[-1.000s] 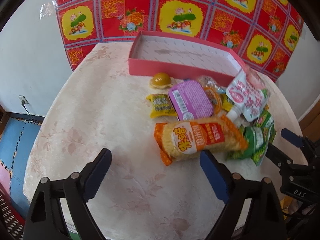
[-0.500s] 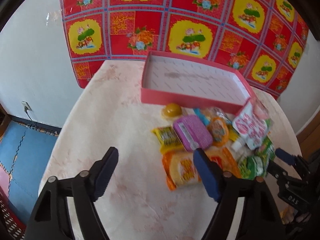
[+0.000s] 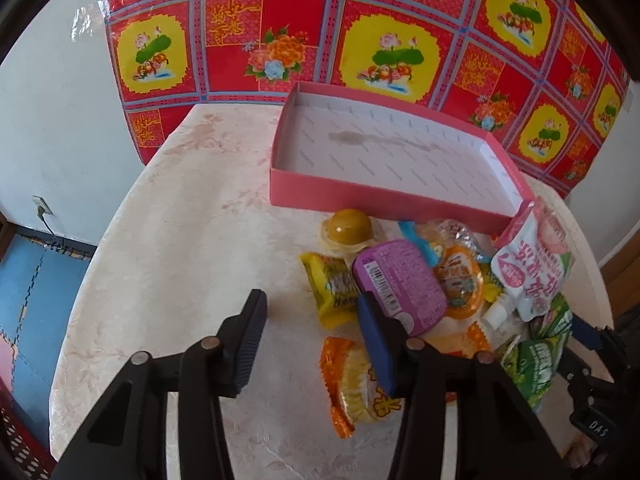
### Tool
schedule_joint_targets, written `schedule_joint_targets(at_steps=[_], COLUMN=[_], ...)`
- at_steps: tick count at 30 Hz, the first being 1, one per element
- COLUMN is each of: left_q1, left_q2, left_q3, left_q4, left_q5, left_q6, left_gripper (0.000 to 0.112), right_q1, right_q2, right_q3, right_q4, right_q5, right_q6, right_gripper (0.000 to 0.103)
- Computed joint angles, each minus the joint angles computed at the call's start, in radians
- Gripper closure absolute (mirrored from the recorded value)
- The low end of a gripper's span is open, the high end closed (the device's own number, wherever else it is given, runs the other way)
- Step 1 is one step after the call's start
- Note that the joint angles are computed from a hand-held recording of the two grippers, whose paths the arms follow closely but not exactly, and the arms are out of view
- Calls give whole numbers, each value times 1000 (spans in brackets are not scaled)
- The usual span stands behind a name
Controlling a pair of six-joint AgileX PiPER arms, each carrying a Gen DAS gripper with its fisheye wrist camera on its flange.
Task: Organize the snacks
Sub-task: 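Grasp the yellow candy packet with the left tool while the right tool grasps the green pea bag, then carry the yellow packet with the left tool while the right tool carries the pea bag into the pink box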
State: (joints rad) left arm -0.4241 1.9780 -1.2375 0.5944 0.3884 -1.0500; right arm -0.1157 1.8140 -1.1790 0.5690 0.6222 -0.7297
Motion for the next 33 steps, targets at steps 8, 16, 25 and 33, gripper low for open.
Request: schedule_joint_targets(at_steps=[8, 16, 25, 33], left_q1=[7, -10, 8, -5], left_q2=[30, 56, 41, -20], left_q3=[-38, -74, -58, 3], left_q4=[35, 111, 56, 83], left_q5=[9, 63, 40, 13], left_q6=[-14, -76, -42, -86], left_gripper=[66, 73, 88, 88], right_q1=[-1, -5, -2, -7], right_q2=[15, 11, 14, 20], right_q3=[-2, 14, 6, -9], right_q4=[5, 38, 28, 34], right_q5=[-6, -21, -15, 7], right_q6=[-6, -34, -11, -7], right_gripper=[39, 39, 39, 53])
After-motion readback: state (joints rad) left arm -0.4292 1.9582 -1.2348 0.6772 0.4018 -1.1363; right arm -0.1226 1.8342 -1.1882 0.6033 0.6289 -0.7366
